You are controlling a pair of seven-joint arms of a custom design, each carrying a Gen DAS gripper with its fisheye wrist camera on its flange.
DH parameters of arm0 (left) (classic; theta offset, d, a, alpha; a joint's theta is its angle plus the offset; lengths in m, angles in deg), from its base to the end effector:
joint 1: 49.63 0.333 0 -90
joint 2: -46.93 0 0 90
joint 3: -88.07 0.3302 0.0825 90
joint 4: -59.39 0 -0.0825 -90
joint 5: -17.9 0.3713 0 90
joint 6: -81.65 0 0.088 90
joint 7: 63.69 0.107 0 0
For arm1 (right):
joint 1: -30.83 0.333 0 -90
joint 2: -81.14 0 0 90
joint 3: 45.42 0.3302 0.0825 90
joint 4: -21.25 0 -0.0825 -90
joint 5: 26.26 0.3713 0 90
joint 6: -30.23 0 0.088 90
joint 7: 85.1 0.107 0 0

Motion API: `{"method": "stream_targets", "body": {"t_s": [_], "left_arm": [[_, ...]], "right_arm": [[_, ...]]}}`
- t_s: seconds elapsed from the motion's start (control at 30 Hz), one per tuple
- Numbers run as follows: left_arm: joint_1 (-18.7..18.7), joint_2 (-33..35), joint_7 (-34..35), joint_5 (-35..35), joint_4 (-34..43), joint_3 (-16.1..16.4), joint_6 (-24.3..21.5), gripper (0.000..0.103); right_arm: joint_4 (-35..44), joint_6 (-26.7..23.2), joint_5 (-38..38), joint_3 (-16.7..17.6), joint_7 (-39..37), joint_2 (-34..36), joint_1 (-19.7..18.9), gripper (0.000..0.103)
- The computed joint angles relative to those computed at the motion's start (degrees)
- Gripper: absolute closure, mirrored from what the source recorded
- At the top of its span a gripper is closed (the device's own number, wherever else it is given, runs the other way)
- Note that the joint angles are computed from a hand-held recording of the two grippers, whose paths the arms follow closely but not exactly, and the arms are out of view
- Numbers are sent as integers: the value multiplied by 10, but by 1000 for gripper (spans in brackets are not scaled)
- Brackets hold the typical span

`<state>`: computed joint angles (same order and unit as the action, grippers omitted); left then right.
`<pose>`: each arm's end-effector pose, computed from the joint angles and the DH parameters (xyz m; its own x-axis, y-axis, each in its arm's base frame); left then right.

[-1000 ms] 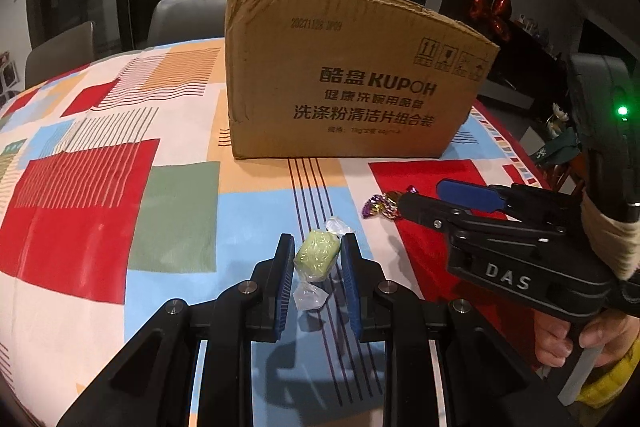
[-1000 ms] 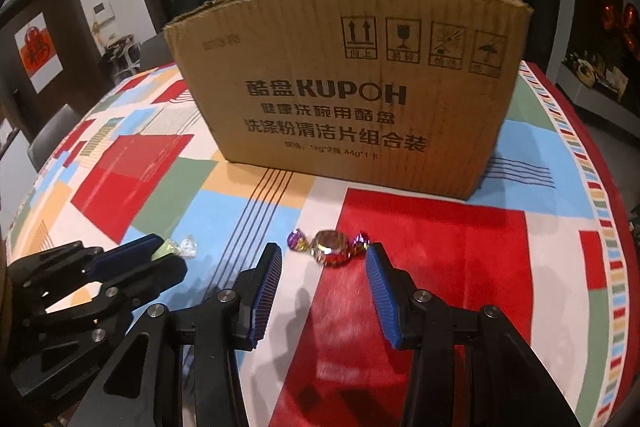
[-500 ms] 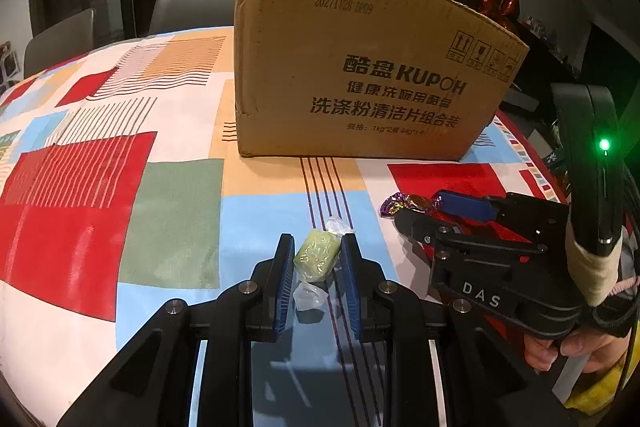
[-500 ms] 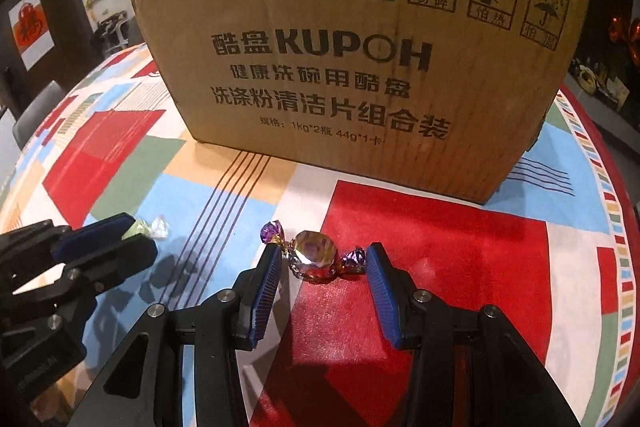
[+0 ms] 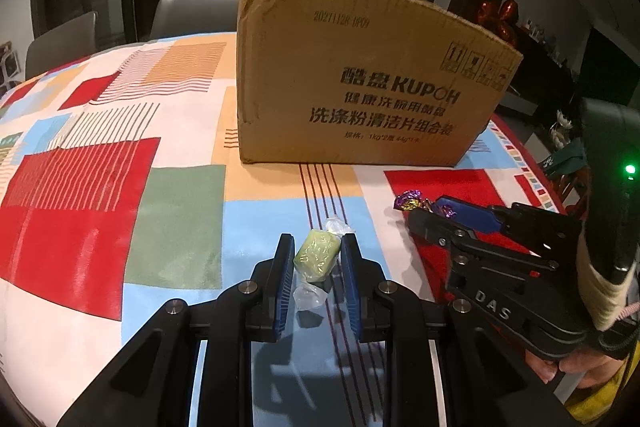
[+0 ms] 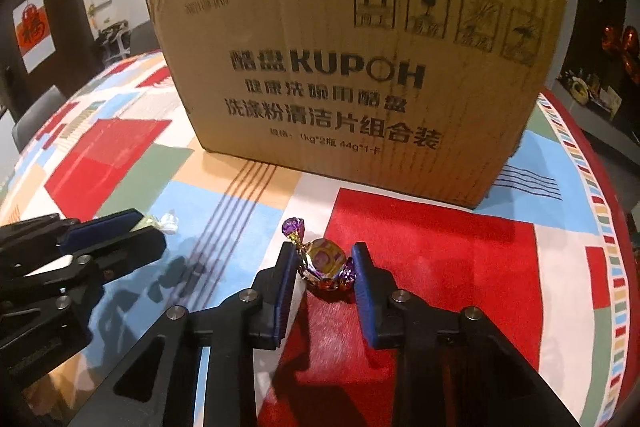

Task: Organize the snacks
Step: 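Carry both candies over the box and open both tools to drop them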

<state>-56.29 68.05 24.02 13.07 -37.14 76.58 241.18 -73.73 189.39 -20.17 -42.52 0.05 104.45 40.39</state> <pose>0.6716 -0.1942 0.4950 -0.2289 -0.9580 0.1725 -0.7524 0.0616 -0.6559 0.6944 0.1427 0.4769 0.2247 -0.9727 -0.0581 -0.7437 -0.1326 -0.6552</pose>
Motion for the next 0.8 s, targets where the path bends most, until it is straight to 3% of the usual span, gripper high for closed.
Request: {"method": "stream_targets", "body": {"t_s": [0.33, 0.8], "left_arm": [[4, -44, 25, -16, -24, -11, 19, 79], [-2, -70, 57, -26, 0, -9, 25, 79]], "right_arm": [[-58, 42, 21, 3, 4, -68, -4, 74], [-73, 93, 5, -8, 29, -118, 1, 74]]}}
